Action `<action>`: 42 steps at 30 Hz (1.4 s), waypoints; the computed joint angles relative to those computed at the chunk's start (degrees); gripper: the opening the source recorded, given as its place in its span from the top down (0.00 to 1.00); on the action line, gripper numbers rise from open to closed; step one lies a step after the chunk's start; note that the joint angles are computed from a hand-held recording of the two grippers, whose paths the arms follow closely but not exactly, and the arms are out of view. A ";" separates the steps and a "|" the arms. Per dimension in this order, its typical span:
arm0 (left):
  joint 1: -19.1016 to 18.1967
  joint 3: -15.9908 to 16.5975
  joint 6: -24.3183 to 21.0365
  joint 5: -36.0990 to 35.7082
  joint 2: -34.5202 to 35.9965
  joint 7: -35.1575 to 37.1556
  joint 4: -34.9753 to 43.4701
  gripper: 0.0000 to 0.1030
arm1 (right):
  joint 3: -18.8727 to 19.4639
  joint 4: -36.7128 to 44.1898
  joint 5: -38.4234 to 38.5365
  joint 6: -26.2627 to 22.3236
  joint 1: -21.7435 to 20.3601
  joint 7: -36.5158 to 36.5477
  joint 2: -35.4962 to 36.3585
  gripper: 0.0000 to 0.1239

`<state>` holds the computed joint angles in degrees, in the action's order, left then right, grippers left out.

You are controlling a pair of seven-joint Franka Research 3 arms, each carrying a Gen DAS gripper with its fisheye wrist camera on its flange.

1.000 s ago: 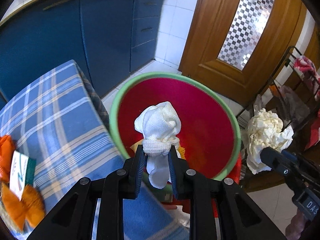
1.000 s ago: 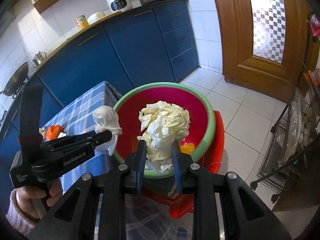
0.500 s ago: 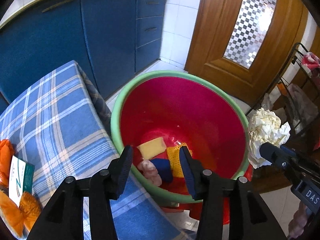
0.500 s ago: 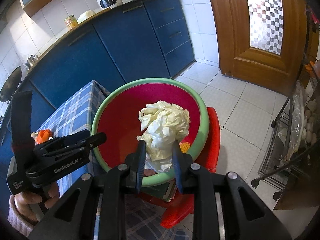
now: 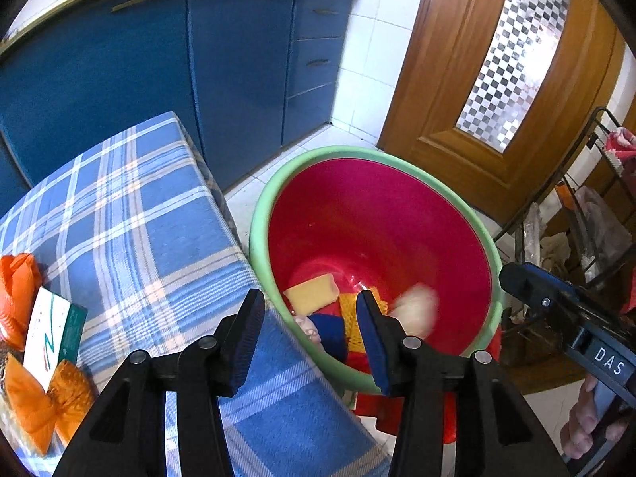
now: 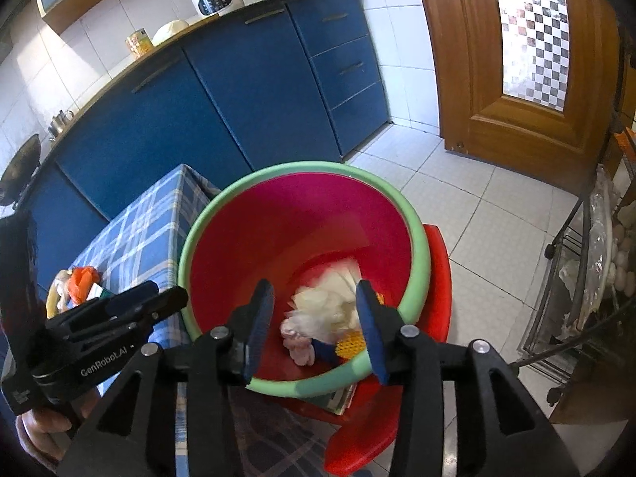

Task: Collect trash
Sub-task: 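Move both open tools back over the table items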

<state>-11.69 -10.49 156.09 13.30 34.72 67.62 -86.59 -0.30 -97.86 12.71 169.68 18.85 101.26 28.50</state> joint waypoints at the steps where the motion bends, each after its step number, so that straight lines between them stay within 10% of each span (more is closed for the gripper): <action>1: 0.24 -0.17 0.54 -0.17 -0.51 -0.01 -0.70 0.52 | -0.18 -0.24 -0.15 0.19 0.19 0.07 -0.21 0.62; 17: 1.26 1.90 6.02 2.76 -14.18 -6.22 -16.83 0.52 | -0.06 -9.84 -0.62 5.12 2.99 1.04 -8.66 0.62; 27: 1.35 6.48 6.13 16.68 -26.27 -22.55 -29.80 0.52 | 1.23 -14.78 -2.76 5.65 5.38 2.75 -13.23 0.62; 42: 11.64 4.50 -1.21 27.36 -38.46 -32.96 -41.14 0.50 | 9.73 -15.26 7.03 6.39 3.30 -6.38 -13.57 0.62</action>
<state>-0.05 -5.99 154.88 40.66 -3.74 34.66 -127.74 9.43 -113.12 19.74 176.07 22.14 94.88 14.93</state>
